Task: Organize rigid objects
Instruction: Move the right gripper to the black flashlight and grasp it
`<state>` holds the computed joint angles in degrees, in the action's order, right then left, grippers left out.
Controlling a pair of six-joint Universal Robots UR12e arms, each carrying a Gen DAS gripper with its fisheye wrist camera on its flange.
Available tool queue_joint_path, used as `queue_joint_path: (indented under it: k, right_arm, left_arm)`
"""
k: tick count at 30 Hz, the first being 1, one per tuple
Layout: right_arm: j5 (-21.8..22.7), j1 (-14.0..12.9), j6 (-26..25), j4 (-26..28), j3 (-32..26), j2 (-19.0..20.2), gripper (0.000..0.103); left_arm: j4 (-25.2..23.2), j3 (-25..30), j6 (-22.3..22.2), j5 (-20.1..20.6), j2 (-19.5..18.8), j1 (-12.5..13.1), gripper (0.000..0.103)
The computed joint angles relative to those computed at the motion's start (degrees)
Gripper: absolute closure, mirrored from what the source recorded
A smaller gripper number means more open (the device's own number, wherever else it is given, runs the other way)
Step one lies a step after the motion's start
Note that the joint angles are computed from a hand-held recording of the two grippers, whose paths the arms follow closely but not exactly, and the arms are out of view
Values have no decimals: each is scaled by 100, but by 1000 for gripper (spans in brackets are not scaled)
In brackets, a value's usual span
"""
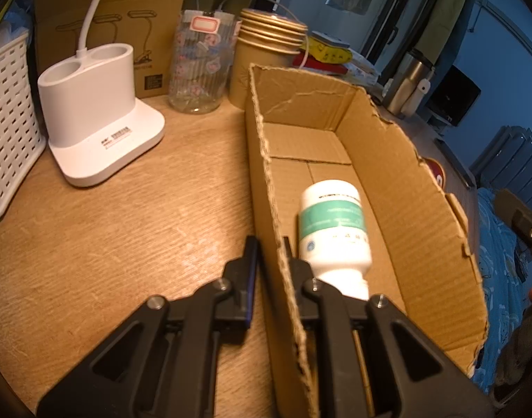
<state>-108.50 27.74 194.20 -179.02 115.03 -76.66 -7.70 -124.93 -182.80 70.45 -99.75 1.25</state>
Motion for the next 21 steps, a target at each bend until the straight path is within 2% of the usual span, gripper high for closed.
queue_joint_path:
  k: [11,21]
  right_arm:
    - [-346,-279,562,213,376,-238,36]
    - [-165,-407,659,552,628,-282,36]
  left_arm:
    - [3,1,-1,4,-2,-3,90]
    - [3,1,-2,5,-3,-4,90]
